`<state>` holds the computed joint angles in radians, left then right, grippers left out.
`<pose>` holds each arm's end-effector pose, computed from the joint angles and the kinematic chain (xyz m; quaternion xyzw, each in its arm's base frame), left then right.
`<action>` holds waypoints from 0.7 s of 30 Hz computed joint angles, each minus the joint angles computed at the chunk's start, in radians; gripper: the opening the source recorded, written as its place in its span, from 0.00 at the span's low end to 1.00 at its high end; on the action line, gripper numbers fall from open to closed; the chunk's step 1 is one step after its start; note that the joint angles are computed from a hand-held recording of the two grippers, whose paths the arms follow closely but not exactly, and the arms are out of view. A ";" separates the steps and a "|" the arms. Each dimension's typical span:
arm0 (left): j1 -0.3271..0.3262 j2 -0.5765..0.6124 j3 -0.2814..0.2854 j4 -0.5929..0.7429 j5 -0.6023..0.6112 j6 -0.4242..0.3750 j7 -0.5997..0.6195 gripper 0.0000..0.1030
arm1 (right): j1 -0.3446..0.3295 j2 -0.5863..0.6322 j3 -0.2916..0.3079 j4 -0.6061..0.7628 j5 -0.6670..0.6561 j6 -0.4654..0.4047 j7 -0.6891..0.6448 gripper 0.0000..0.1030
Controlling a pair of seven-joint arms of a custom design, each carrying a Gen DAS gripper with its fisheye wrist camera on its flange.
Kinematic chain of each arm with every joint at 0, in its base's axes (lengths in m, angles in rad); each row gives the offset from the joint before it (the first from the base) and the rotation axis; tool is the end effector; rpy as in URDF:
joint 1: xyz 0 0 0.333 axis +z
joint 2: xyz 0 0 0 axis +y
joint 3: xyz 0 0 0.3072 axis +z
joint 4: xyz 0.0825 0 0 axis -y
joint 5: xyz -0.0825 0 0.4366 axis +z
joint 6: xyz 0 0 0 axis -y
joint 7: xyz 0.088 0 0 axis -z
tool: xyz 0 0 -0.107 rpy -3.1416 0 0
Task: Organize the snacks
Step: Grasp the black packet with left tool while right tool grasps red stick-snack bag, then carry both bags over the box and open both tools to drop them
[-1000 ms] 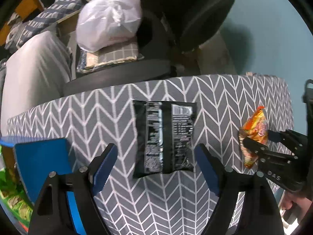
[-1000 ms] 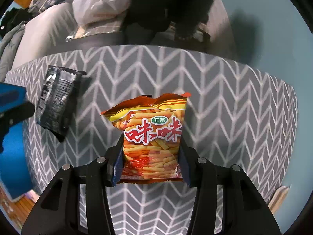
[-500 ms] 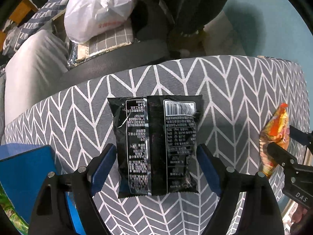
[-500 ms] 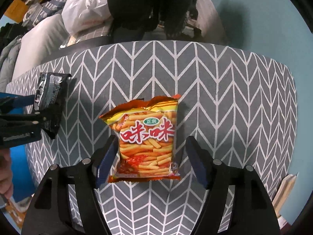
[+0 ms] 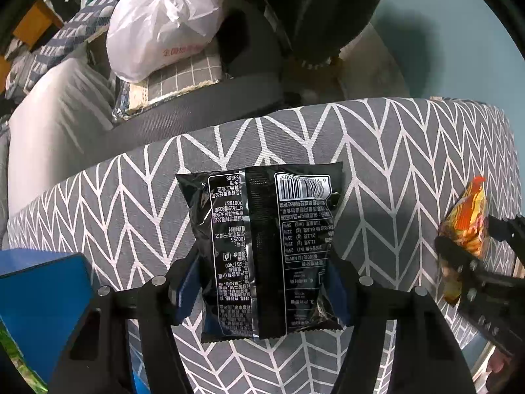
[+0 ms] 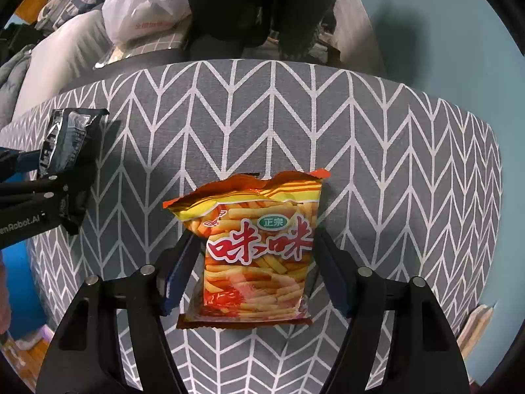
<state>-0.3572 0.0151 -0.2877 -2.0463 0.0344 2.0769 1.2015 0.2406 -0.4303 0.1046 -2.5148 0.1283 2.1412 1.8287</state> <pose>0.4813 -0.3595 0.4007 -0.5967 0.8024 -0.0042 0.0147 0.4333 0.1601 0.4011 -0.7109 0.7019 0.0161 0.0402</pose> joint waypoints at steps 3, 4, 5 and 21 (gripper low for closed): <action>-0.005 -0.009 -0.003 0.002 0.006 -0.020 0.011 0.65 | 0.003 -0.013 0.008 -0.012 -0.006 0.016 0.013 0.49; -0.006 -0.013 -0.004 0.001 0.010 -0.023 0.015 0.65 | 0.005 -0.019 0.006 -0.016 0.001 0.017 0.017 0.46; -0.008 -0.022 -0.005 -0.002 0.013 -0.028 0.016 0.65 | 0.005 -0.026 0.007 -0.020 0.002 0.018 0.022 0.45; -0.044 -0.335 0.025 -0.209 -0.066 -0.056 0.075 0.65 | 0.053 -0.223 0.033 -0.082 0.030 -0.090 0.030 0.40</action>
<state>-0.4009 -0.3196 -0.2623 -2.2556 -0.0314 2.0214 1.2764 0.2935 -0.6533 0.1379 -2.5964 0.1586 2.0512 1.8585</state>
